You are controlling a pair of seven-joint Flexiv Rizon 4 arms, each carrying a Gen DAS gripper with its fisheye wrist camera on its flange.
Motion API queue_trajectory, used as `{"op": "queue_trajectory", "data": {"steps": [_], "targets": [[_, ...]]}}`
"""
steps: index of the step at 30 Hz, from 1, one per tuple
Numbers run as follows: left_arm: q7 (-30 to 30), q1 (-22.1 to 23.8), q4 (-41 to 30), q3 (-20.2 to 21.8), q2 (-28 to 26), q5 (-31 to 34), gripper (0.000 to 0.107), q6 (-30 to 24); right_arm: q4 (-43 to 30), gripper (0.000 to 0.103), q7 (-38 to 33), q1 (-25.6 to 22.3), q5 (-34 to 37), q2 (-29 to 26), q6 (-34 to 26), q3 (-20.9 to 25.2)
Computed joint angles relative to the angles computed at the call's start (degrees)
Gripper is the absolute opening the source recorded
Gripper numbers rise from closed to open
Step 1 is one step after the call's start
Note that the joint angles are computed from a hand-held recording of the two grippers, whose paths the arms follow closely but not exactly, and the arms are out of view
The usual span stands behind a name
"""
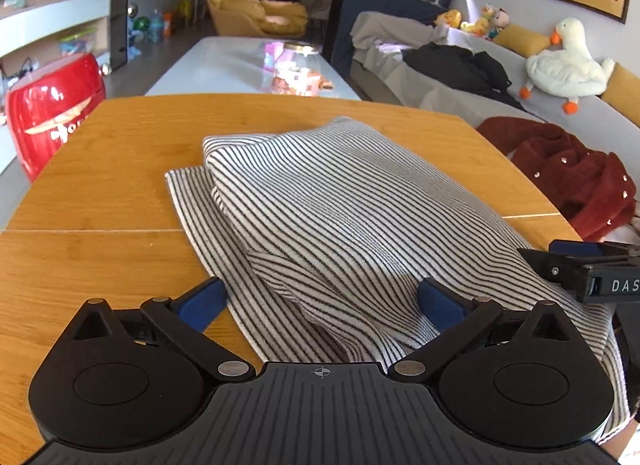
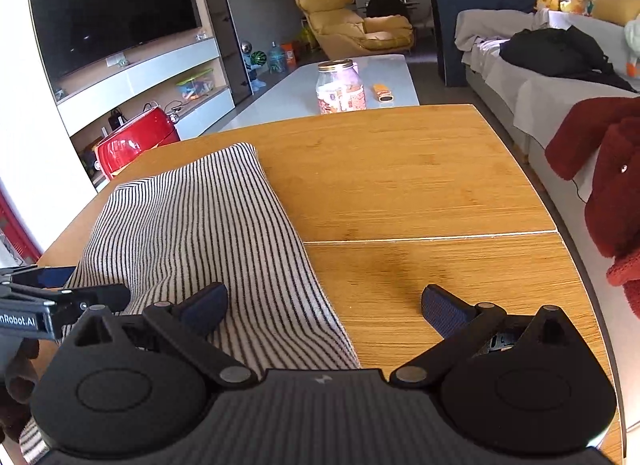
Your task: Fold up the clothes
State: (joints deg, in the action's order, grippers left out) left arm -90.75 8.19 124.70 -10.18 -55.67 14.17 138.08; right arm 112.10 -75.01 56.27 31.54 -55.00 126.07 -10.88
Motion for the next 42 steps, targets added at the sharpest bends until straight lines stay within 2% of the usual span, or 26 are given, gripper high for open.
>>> {"op": "queue_trajectory", "data": {"steps": [5, 14, 17, 19, 21, 24, 25, 26, 28, 30, 31, 33, 35, 37, 39, 40, 42], "targets": [[-0.9, 1.4, -0.2, -0.8, -0.4, 1.8, 0.103, 0.4, -0.2, 0.103, 0.6, -0.4, 1.0, -0.4, 1.4, 0.7], [-1.5, 2.4, -0.8, -1.4, -0.6, 3.2, 0.103, 0.0, -1.4, 0.103, -0.2, 1.3, 1.8, -0.6, -1.4, -1.6], [-0.9, 3.0, -1.0, -1.0, -0.2, 3.8, 0.103, -0.8, -2.3, 0.103, -0.2, 0.8, 0.1, -0.9, -2.4, -2.0], [-0.2, 2.4, -0.1, 0.5, 0.4, 2.7, 0.103, 0.5, -2.4, 0.103, 0.0, 1.4, 0.0, -1.0, -3.3, -2.9], [1.1, 1.2, 0.9, 2.8, 1.1, 0.9, 0.103, 2.7, -1.4, 0.103, -1.5, 4.2, 1.0, -1.7, -2.1, -6.0], [5.5, -1.1, 2.4, 7.4, 2.4, -2.0, 0.103, 6.8, -0.9, 0.103, -8.6, 13.3, 8.2, -7.3, 1.9, -16.2], [7.5, -2.0, 2.7, 9.1, 2.7, -3.7, 0.103, 8.3, -1.8, 0.103, -13.9, 14.3, 11.4, -9.0, 4.4, -17.4], [9.7, -3.0, 2.9, 11.0, 2.7, -5.8, 0.103, 10.4, -1.4, 0.103, -15.5, 13.8, 10.9, -9.1, 5.6, -17.4], [12.8, -3.0, 2.3, 12.8, 2.0, -8.8, 0.103, 13.9, 1.1, 0.103, -10.0, 7.9, 2.5, -6.9, 9.0, -13.5], [14.6, -1.3, 1.3, 13.1, 1.4, -10.3, 0.103, 15.4, 0.5, 0.103, -10.0, 1.9, -0.7, -5.0, 8.9, -8.8], [14.4, 0.5, 0.7, 12.5, 1.2, -9.9, 0.103, 14.7, 0.2, 0.103, -9.6, -0.5, -2.1, -4.3, 8.4, -7.2], [13.3, 4.6, -0.8, 10.8, 0.5, -7.1, 0.103, 12.4, -0.9, 0.103, -12.7, -1.9, -3.8, -5.0, 8.2, -7.5], [11.7, 8.3, -2.1, 8.8, 0.1, -4.9, 0.103, 7.6, -1.7, 0.103, -15.6, -4.3, -7.4, -5.1, 8.0, -7.0], [8.5, 12.9, -3.3, 5.7, 0.1, -1.7, 0.103, 3.0, -2.7, 0.103, -18.7, -11.4, -13.7, -3.5, 6.6, -1.5], [3.2, 19.3, -4.9, 1.1, -0.9, 3.8, 0.103, 0.5, -3.2, 0.103, -15.5, -19.4, -22.3, -2.7, 6.0, 3.8], [1.1, 21.0, -5.3, -0.3, -1.4, 5.3, 0.103, 0.2, -3.1, 0.103, -13.2, -23.4, -26.6, -2.5, 6.3, 6.6], [-0.3, 21.1, -5.6, -0.4, -1.5, 6.7, 0.103, -0.1, -3.2, 0.103, -8.0, -31.4, -35.7, -2.5, 6.6, 11.8]]}}
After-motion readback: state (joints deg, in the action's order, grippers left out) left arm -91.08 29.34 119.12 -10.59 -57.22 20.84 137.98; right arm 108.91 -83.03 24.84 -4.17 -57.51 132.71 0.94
